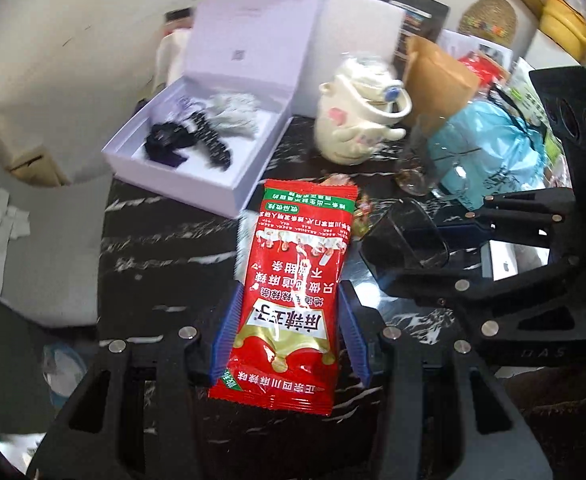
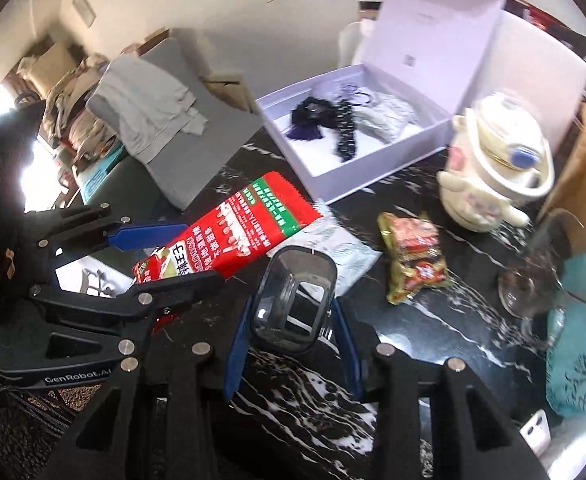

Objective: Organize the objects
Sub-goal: 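Carry the red packet and dark container with both grippers toward the lavender box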

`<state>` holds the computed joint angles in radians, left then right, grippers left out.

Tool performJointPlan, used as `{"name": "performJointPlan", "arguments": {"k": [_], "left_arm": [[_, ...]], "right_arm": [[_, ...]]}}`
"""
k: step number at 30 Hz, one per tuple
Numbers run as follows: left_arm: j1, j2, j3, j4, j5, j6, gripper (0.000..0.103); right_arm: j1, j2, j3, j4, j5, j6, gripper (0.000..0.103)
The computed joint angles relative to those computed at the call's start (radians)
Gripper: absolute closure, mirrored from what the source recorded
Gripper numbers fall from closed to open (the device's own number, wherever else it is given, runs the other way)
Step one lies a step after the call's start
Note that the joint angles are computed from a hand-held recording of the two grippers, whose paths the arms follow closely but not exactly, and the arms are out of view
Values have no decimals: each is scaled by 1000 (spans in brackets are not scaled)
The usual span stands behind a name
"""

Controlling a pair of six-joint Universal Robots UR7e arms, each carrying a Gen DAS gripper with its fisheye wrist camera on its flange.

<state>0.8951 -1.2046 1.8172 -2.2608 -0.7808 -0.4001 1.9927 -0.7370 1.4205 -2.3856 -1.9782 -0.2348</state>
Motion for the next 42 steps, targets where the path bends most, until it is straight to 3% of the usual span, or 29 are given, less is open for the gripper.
{"name": "performJointPlan", "arguments": {"k": [6, 14, 42], "left_arm": [[22, -52, 30, 27, 24, -50, 57], [78, -47, -13, 8, 12, 8, 57], [279, 209, -427, 11, -79, 329, 57]], "right_arm": [[14, 62, -78, 57, 11, -20, 63], [19, 144, -197, 118, -12, -17, 63], [-33, 442, -717, 288, -93, 27, 63]]}}
